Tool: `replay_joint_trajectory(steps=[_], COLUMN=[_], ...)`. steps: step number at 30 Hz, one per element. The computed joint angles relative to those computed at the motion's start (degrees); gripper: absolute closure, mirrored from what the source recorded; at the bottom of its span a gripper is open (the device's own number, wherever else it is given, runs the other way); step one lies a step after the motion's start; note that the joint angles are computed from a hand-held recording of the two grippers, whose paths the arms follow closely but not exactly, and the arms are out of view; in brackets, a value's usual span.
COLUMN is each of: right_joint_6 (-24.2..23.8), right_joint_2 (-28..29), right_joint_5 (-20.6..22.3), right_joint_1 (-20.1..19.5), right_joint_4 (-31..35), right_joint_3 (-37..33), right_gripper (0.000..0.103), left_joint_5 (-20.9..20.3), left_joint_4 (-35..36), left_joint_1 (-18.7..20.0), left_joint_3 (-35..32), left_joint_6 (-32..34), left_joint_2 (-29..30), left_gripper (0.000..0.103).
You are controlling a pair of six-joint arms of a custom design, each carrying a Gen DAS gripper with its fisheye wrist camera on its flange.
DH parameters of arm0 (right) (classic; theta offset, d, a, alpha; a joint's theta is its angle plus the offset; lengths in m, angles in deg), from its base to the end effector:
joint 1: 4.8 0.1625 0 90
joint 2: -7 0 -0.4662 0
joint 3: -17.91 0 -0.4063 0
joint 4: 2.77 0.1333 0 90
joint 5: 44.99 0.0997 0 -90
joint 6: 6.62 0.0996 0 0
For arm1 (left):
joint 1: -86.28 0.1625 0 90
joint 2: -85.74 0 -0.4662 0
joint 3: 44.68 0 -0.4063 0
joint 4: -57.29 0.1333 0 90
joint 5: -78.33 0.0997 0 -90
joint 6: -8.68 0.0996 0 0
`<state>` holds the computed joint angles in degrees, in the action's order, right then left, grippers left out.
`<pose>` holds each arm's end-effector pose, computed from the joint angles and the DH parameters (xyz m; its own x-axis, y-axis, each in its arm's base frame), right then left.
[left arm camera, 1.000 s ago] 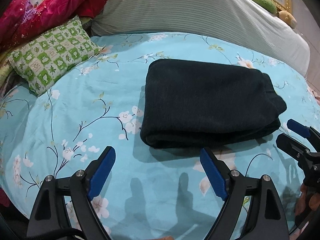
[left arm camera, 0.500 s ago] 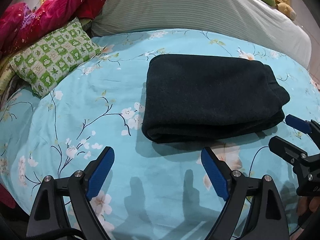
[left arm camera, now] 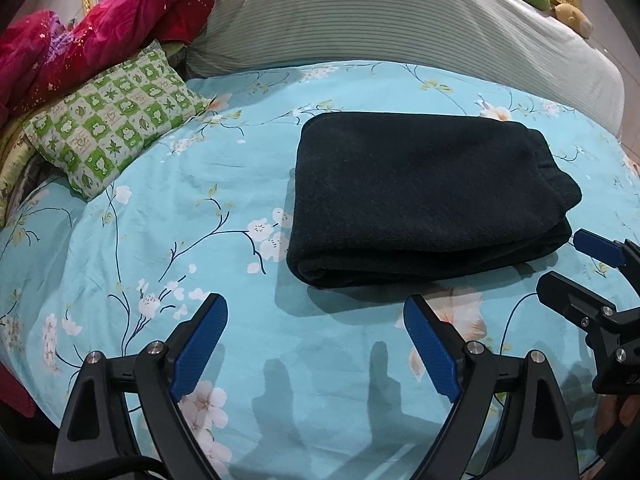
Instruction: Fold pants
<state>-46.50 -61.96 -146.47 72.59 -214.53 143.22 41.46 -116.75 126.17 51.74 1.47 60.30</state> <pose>-0.0034 -0.5349 0.3094 -0.7618 0.0393 0.6466 -0.5182 0.5620 -0.6447 -0.3729 -0.5893 -0.0570 -0.6132 0.2633 -0.7448 0.6758 0.6630 -0.3220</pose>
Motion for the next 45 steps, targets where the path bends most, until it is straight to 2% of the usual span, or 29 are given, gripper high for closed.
replay_joint_trajectory(steps=[45], right_joint_6=[0.08], right_joint_2=[-0.57], right_joint_5=[-0.42], right_joint_1=[1.17], right_joint_4=[1.08], right_joint_3=[-0.17], right_gripper=[0.003], left_joint_5=[1.41], left_joint_4=[0.04], left_joint_1=[-1.13], left_joint_3=[0.4], left_joint_6=[-0.25], left_joint_2=[-0.45], left_gripper=[0.01])
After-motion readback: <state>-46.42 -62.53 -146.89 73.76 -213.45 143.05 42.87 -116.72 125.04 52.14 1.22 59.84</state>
